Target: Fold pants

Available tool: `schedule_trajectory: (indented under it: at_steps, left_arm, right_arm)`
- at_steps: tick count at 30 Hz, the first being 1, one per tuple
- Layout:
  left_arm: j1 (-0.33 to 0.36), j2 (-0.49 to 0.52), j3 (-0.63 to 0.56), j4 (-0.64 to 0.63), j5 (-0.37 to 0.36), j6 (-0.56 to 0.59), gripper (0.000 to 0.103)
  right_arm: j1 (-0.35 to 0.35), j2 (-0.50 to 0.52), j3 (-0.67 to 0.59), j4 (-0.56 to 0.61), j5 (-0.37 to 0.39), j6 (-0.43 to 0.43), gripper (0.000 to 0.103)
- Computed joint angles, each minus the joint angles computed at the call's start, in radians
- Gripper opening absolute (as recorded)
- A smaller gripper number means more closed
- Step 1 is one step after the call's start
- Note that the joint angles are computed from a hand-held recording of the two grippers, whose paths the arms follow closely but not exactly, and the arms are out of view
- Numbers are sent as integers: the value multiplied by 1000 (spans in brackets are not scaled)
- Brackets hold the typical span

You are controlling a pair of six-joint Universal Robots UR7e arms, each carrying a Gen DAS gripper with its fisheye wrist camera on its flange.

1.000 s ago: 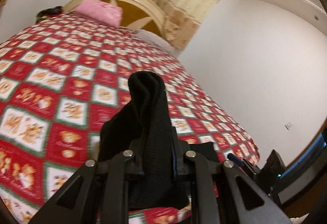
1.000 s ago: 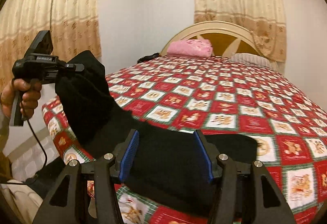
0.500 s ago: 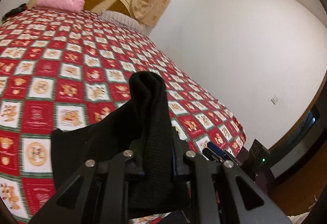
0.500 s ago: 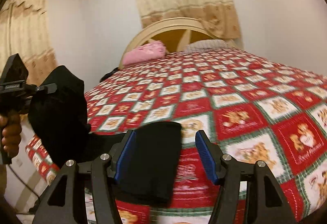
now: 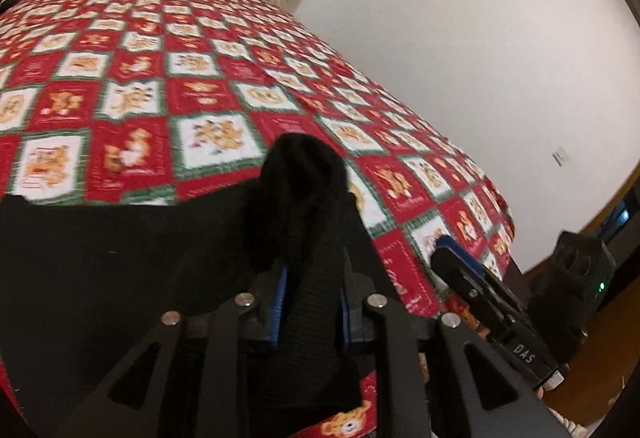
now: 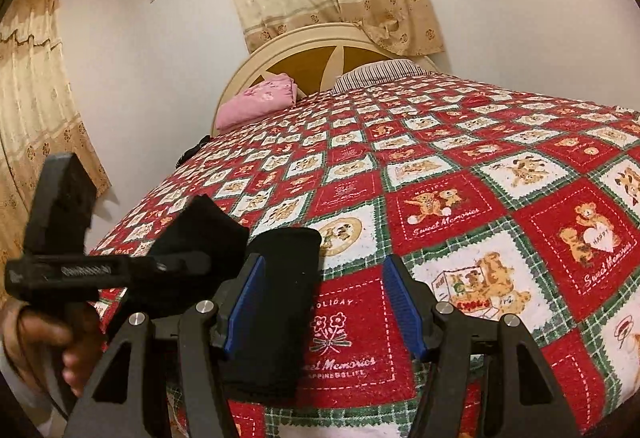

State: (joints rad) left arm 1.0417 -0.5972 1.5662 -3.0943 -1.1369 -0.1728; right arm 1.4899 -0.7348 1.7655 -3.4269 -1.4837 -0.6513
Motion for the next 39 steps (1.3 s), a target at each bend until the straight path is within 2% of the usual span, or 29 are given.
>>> schedule_trajectory:
  at_steps: [2,4,5,8,9,11,13,15,17,19,20,21,23,24,25,27,29,32,36,37,39]
  left_arm:
    - [-3,-2,8,-32,-46,21,36]
    - [-7,-14,26,-63,-82,49,45]
    - [-16,-23,43,-90,-73,66,53]
    - [-31,-58,107,-171,-41,103,62]
    - [-33,-70,128,-195,-30,111,63]
    - [-37,-88,166,-243,39,127,67]
    - [-42,-101,210,-317,145,134,72]
    - [-40,-99,231,-375,227,144,73]
    - [-30,-98,247,-411,286,143,73]
    - [-19,-100,258,-413,335,126,73]
    - [-11,-101,265,-421,347,117,74]
    - [-5,-98,266,-429,362,114,75]
    - [7,-85,259,-428,400,116,84]
    - [12,-78,255,-426,417,119,84]
    - [18,-71,252,-423,432,124,84]
    - [27,-62,243,-374,463,121,88]
    - [41,-61,234,-319,451,104,91]
    - [41,-68,241,-326,454,104,94]
    - [41,-88,260,-326,442,73,94]
    - [37,-90,265,-337,452,78,94]
    - [32,-89,267,-350,465,89,94]
  right_arm:
    - [-3,8,-6,-7,-3,-5,63]
    - [-8,10,-10,1,-4,3,63]
    - [-9,8,-8,0,-1,10,63]
    - [-15,0,-1,-19,12,31,63]
    - [-16,-6,4,-23,21,40,63]
    - [-15,-25,22,-27,42,57,63]
    - [-5,-39,42,-33,61,60,63]
    - [14,-50,60,-21,82,38,63]
    - [51,-42,66,8,46,-29,63]
    - [99,-8,49,36,-67,-82,63]
    - [112,9,42,34,-109,-83,63]
    - [122,28,30,37,-160,-81,63]
    - [124,49,11,51,-212,-80,62]
    - [121,55,1,55,-234,-72,54]
    - [115,54,-8,66,-247,-55,35]
    - [97,37,-22,120,-237,-9,28]
    - [81,32,-42,164,-248,29,28]
    - [48,16,-54,246,-210,72,28]
    - [58,4,-35,232,-208,38,29]
    - [66,6,-33,211,-217,33,35]
    - [81,12,-27,136,-221,15,40]
